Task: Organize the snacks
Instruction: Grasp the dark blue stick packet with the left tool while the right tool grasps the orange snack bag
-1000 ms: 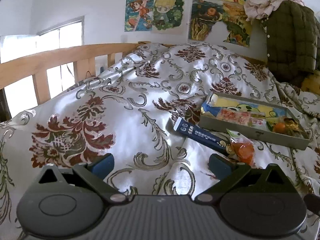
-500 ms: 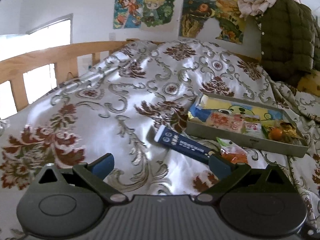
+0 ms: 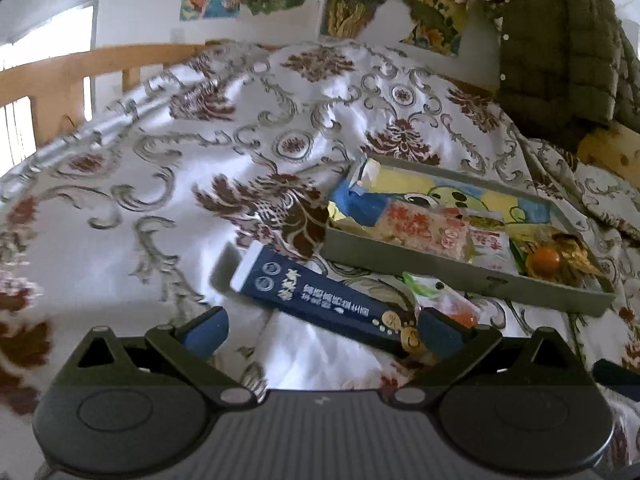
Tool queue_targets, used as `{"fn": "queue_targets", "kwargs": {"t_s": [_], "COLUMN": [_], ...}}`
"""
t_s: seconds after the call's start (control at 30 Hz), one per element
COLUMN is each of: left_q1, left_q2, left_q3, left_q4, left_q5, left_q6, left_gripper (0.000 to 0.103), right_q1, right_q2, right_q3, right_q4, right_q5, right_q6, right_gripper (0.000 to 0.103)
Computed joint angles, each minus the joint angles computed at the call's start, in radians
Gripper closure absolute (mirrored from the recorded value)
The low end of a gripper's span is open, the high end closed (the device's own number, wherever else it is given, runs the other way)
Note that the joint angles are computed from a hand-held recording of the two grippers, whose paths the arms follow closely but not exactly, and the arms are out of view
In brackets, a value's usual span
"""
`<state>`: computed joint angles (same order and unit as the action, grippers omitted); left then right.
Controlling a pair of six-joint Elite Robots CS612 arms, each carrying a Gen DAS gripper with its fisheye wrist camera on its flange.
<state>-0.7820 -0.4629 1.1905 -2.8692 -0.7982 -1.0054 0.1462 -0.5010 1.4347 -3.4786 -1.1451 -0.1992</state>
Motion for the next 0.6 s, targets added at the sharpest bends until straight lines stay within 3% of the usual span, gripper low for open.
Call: {"fn": "queue_targets", "kwargs": {"t_s": [0.2,0.33,0.6], "left_q1": [0.034,0.043,0.052], "left_q2": [0.027,0.044,0.069], "left_q3": [-0.022,-0.032,-0.085], "left_q4": [-0.063,-0.092,-0.049], "left_q5": [-0.081,-0.077,-0.075], "left_q6": [-0.054,-0.045,-0.041], "left_gripper": [0.0,0.0,0.0], "right_q1": [0.003,0.006,0.014], "right_q2": [0.043,0.063,0.09], "right_q3": [-0.089,-0.13,-0.184], "right_q4": [0.084,0.121,0.16], "right_q5": [0.06,0.079,0.098], "right_q6": [0.01,0.027,0.067], "right_gripper": [0.001,0.001,0.002]}}
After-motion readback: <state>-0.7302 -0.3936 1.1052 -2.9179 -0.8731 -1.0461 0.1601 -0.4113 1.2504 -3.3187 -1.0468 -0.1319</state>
